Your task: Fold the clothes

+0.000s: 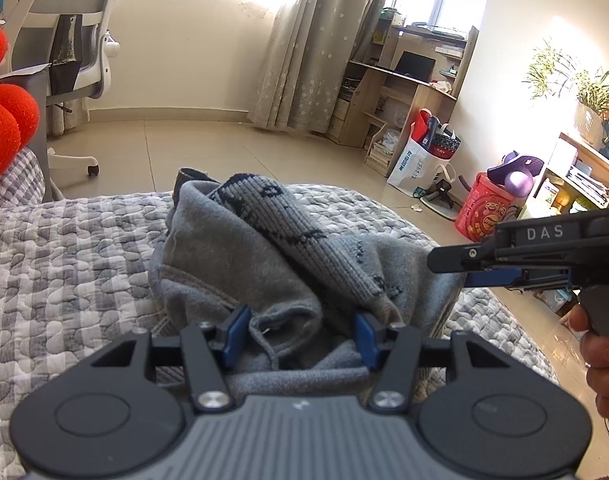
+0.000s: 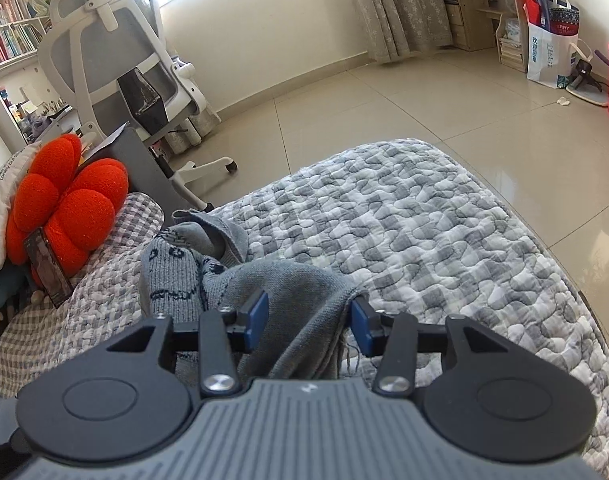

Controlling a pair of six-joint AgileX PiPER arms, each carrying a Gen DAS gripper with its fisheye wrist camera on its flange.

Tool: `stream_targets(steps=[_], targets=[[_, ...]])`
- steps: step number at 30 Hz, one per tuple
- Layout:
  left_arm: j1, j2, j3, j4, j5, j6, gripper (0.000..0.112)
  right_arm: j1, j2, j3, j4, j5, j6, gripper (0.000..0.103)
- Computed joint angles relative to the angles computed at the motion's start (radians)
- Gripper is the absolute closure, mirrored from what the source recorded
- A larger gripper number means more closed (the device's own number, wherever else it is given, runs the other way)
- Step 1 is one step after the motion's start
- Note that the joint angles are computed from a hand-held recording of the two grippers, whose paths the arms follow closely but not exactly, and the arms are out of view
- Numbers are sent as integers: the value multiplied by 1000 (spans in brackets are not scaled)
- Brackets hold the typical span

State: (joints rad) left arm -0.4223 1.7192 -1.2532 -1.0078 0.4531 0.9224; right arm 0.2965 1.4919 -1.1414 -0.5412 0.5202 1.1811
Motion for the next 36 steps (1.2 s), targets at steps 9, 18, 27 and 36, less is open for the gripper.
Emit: stream_targets(steps=[9,18,27,36], targets=[[-3,9,-14,30,1,-47,58,-13,-69,70,-83,-80,110,41],[-9,-13,5,60,-25,-94,64,34,35,-5,178,-262,-184,41],[23,-44,13,191,-32,-283,87,41,166,-107,347,-253,-336,74],[112,-68,0,534,-15,-715,97,-14,58,54,573,-402,-437,87]])
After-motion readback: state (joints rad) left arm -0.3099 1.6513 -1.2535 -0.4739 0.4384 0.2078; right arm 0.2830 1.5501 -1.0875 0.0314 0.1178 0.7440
